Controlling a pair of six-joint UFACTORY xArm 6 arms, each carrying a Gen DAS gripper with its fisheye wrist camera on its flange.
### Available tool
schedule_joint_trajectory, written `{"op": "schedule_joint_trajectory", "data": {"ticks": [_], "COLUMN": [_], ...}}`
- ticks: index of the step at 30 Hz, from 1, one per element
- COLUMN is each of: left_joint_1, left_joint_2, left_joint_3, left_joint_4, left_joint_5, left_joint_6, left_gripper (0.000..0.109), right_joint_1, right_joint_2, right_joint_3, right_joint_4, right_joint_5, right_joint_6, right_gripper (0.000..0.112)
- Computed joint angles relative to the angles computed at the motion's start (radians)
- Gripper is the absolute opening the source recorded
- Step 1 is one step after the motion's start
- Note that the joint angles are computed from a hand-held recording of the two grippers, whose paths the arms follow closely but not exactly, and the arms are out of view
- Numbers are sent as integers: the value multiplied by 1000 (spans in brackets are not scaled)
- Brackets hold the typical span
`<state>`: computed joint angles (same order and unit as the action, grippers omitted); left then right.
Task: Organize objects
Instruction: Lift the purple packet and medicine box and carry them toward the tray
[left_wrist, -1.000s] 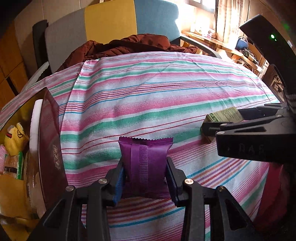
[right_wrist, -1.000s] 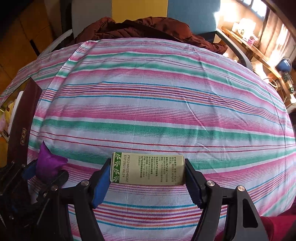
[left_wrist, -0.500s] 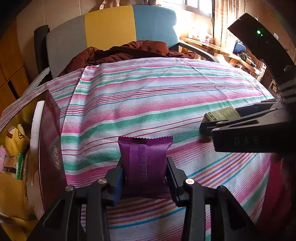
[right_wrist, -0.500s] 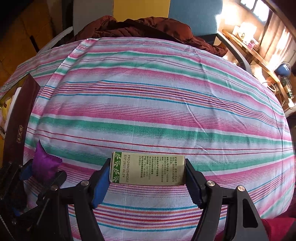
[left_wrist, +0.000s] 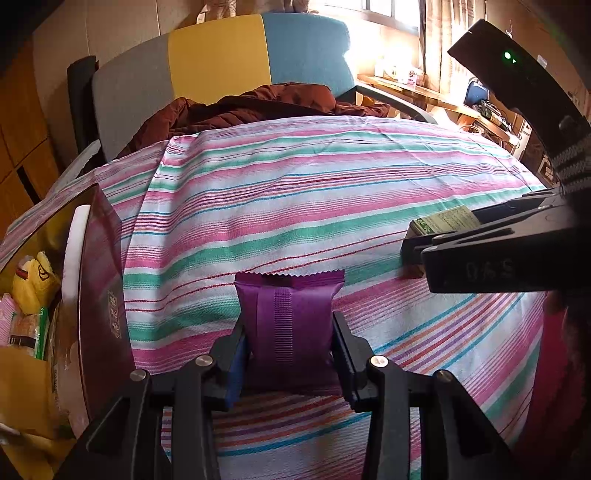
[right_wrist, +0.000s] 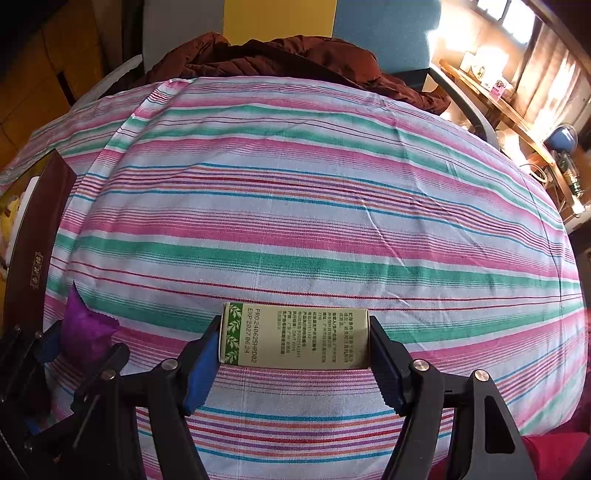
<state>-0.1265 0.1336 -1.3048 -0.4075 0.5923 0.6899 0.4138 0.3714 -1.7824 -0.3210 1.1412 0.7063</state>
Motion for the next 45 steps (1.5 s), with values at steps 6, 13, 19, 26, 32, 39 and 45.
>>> {"op": "schedule_joint_trajectory", "data": {"ticks": [6,13,19,26,32,39,45], "left_joint_1": [-2,2,18,54,115,216,297], "left_joint_2": [-2,1,-36,-120,-183,-181,-158], "left_joint_3": [4,-18,-5,31,24,-33,-58], "left_joint_4": [7,36,18,-83,-180,-242,-246], "left_joint_5": [-10,35,104,166,228,277,254], "left_joint_6": [13,-9,13,118,186,203,201], "left_gripper": [42,41,40,40,40,40,40], "right_joint_1": [-2,-6,-4,4,10,26,67], "right_joint_2": [-1,-6,-10,-18,-13,-9,-30], "right_joint_3": [1,10,17,30,26,12,22], "right_joint_4": [0,4,-3,-6,-5,12,36], "right_joint_5": [-3,-14,-21,-54,-50,-27,-65], "right_joint_6": [1,16,21,10,0,-19,-4], "right_gripper": [72,72,72,72,72,72,72]}}
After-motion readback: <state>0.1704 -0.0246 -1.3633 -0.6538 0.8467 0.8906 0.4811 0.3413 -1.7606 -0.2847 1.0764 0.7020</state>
